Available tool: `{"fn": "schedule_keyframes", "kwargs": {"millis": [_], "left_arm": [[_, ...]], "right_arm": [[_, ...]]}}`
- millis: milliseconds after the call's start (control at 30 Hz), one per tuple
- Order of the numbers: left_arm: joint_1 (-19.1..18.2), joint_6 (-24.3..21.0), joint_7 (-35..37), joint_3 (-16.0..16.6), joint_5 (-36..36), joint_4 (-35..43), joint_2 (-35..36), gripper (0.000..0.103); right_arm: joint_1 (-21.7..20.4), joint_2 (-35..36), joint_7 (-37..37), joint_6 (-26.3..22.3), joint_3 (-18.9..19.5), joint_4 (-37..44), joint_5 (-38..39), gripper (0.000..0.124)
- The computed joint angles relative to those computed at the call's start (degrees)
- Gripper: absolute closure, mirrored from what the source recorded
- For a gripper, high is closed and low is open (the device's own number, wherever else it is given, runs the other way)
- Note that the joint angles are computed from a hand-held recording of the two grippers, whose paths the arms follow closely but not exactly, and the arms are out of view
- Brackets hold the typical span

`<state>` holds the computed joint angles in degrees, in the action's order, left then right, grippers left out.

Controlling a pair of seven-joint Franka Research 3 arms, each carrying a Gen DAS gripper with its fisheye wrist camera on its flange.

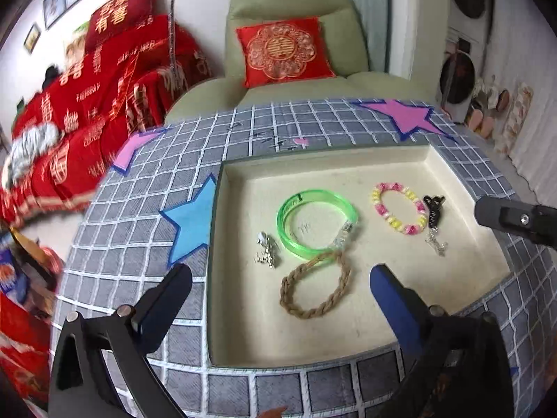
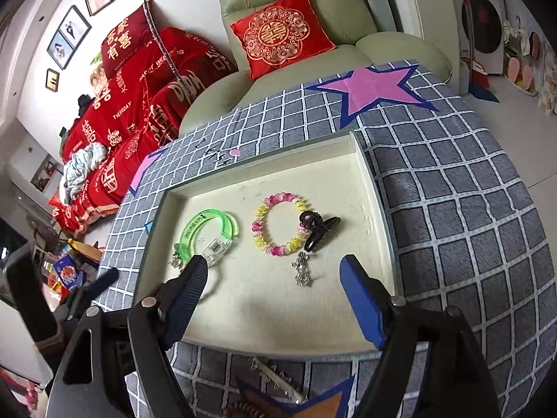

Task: Organize jewelry
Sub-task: 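Open the left tool over the tray while the right tool releases the silver chain, then withdraw both tools from the tray back toward the star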

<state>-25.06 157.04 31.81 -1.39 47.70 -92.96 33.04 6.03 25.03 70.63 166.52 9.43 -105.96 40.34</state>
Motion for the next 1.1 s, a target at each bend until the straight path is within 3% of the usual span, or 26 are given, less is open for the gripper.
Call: {"fn": "schedule_keyframes", "kwargs": {"millis": [200,300,467,600,800,1100], "left_arm": [[-1.22,1.10,-5.48,0.95,4.58,-5.95,-5.13,0.000],[-1.70,0.43,-9.20,0.78,8.07,-9.49,-8.19,0.000],[-0.08,0.68,-14.09,-1.88,11.81,-15.93,-13.13,0.000],[1.47,1.25,-15.18,-4.20,12.00,-20.14,-15.99,0.000],[2.56,1.70,-18.60,-6.46,14.25,-26.03,-20.18,0.000],[4.62,3.13,-21.60,-8.75,14.79,-32.70,-24.37,0.000]], "right_arm": [[-0.67,-4.08,-2.02,1.49,1.14,-5.19,3.18,0.035],[-0.79,-6.33,-3.94,2.19,1.54,-8.16,5.66,0.021],[0.19,-10.59,-9.12,6.17,1.94,-13.74,9.98,0.021],[2.84,-14.55,-9.36,8.59,0.46,-18.66,8.75,0.021],[5.38,-19.60,-6.98,5.03,-1.95,-24.14,7.46,0.021],[9.61,-25.35,-7.37,6.31,-3.73,-31.71,9.40,0.021]]}}
